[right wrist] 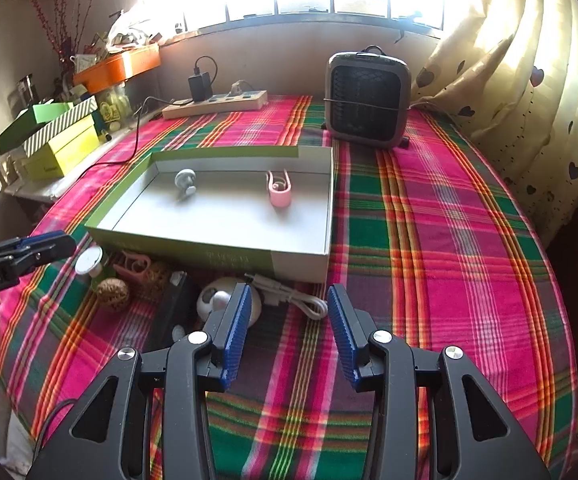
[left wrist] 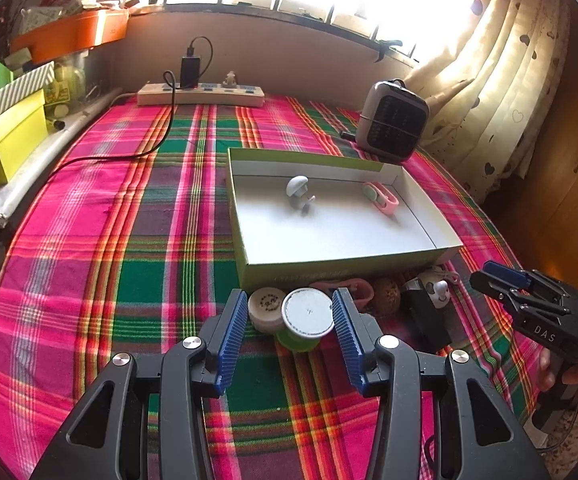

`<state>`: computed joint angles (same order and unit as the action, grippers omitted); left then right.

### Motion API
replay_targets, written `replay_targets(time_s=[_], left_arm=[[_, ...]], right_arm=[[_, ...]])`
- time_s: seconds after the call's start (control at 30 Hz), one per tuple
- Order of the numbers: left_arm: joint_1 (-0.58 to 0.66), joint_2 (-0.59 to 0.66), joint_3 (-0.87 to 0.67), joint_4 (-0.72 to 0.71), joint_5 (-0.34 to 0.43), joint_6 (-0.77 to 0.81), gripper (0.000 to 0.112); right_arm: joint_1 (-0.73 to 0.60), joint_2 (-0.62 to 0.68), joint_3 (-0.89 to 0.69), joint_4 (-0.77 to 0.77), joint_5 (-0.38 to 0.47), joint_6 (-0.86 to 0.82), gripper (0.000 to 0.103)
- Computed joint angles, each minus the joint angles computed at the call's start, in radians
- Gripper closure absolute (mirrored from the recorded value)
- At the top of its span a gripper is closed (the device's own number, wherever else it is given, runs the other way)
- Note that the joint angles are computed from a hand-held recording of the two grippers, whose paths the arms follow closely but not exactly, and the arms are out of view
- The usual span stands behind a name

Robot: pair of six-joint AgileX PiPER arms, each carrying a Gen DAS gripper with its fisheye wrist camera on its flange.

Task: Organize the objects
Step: 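Grasp the green-based white spool with the left gripper while the right gripper grasps the panda ball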

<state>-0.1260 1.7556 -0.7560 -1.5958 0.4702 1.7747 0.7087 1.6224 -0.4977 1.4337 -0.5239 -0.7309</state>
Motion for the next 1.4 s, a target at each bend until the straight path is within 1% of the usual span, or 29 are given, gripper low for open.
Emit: replay_targets(time_s=[0.17, 0.27, 0.33, 0.43, 0.57, 0.6, 0.63, 0.7, 0.77, 0.87, 1.07, 1.17, 1.27, 1.37, 1.4], left_arm=[[0.018, 0.009, 0.02, 0.001, 0.022, 0.017, 0.068], [0.023, 0.02, 0.021, 0.014, 0.046, 0.009, 0.067], [0.019, 0.024, 0.023, 0.014, 0.044, 0.009, 0.066], [0.015, 0.03, 0.024, 0.011, 0.043, 0.008, 0.066], [0.01, 0.038, 0.023, 0.005, 0.045, 0.016, 0.063], [0.003, 0.041, 0.021, 0.006, 0.035, 0.008, 0.063], [0.0, 0.044, 0.017, 0.007, 0.034, 0.005, 0.062], [-0.007, 0.048, 0.014, 0.003, 0.026, 0.004, 0.062], [-0.018, 0.051, 0.01, -0.009, 0.012, 0.009, 0.062], [-0.036, 0.055, -0.001, -0.012, -0.015, -0.012, 0.062], [-0.072, 0.063, -0.017, -0.01, -0.06, -0.045, 0.062], [-0.099, 0.054, -0.013, -0.059, -0.11, -0.007, 0.062], [-0.103, 0.056, -0.022, -0.043, -0.112, -0.036, 0.062], [-0.133, 0.06, -0.03, -0.039, -0.173, -0.065, 0.062], [-0.137, 0.063, -0.033, -0.024, -0.178, -0.085, 0.063]], right_arm=[[0.0, 0.015, 0.021, -0.094, 0.031, 0.096, 0.062], [-0.013, 0.032, 0.025, -0.182, 0.058, 0.175, 0.062], [-0.023, 0.045, 0.023, -0.258, 0.076, 0.234, 0.062], [-0.031, 0.063, 0.013, -0.314, 0.093, 0.271, 0.062], [-0.032, 0.082, 0.002, -0.337, 0.099, 0.284, 0.061], [-0.034, 0.087, -0.003, -0.334, 0.102, 0.278, 0.059], [-0.034, 0.094, -0.01, -0.325, 0.105, 0.268, 0.054], [-0.043, 0.1, -0.016, -0.343, 0.114, 0.274, 0.051], [-0.045, 0.108, -0.024, -0.348, 0.117, 0.269, 0.051], [-0.045, 0.128, -0.047, -0.278, 0.119, 0.192, 0.051], [-0.054, 0.147, -0.072, -0.242, 0.127, 0.144, 0.051], [-0.054, 0.154, -0.082, -0.198, 0.122, 0.097, 0.051], [-0.049, 0.163, -0.093, -0.144, 0.106, 0.047, 0.051], [-0.055, 0.166, -0.095, -0.144, 0.11, 0.046, 0.051], [-0.056, 0.167, -0.096, -0.144, 0.112, 0.046, 0.051]])
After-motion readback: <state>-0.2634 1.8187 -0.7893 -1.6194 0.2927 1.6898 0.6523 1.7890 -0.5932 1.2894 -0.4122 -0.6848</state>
